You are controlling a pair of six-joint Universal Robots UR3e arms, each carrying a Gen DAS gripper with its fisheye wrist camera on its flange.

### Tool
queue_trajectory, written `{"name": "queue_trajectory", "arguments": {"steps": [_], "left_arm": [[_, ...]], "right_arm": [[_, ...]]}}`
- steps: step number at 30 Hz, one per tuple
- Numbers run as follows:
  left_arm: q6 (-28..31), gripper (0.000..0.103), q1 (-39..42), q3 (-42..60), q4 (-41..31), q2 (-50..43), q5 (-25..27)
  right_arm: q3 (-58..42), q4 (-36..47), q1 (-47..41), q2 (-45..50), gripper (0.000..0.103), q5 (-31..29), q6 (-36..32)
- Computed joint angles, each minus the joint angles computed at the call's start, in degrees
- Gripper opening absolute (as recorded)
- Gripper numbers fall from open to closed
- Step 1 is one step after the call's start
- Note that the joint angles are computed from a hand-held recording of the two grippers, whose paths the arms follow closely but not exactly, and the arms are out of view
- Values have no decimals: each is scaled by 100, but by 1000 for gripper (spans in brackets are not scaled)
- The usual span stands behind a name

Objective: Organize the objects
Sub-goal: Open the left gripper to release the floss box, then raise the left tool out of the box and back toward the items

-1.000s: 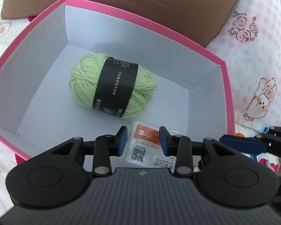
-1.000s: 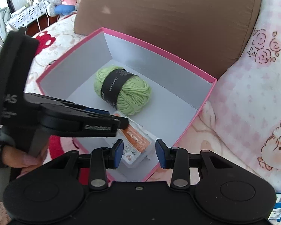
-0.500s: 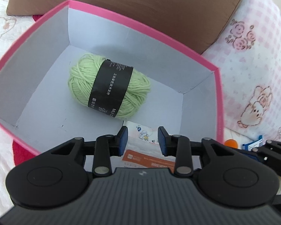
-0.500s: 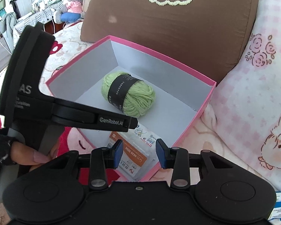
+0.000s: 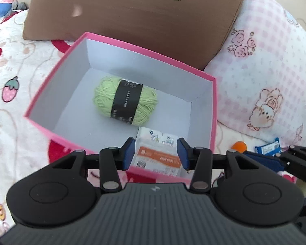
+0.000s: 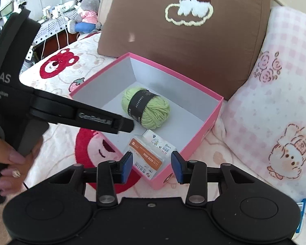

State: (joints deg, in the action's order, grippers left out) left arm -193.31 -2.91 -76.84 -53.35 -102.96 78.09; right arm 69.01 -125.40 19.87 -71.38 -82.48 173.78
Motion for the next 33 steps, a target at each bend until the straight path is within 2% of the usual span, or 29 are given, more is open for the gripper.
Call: {"name": "queue_trajectory", "arguments": {"steps": [6,11,16,21,25,30,33], "left_arm": [[164,59,7,-88,-501,728,99],[255,64,-149,-30,-1060,1192,90],[359,67,-271,172,-1720,1531,35],[410,77,-664,364,-2057,1779,429],[303,81,-850,377,-2336,2055,448],[228,84,-1369,627,-2655,2077,866],[265,89,-1568,503,-2612,2208,800]], "right_arm": [[270,116,47,-506,48,73,42],[450,269,21,-898,51,188,92],[673,505,-20,-1437,66,170,-162],[1025,780,-202,-2128,71,356,-362],[1304,811,-249,-2591,76,388,-423],[1530,999,-239,-3062,81,296,-594],[1798,1128,-356,-3455,86,361,-743]]}}
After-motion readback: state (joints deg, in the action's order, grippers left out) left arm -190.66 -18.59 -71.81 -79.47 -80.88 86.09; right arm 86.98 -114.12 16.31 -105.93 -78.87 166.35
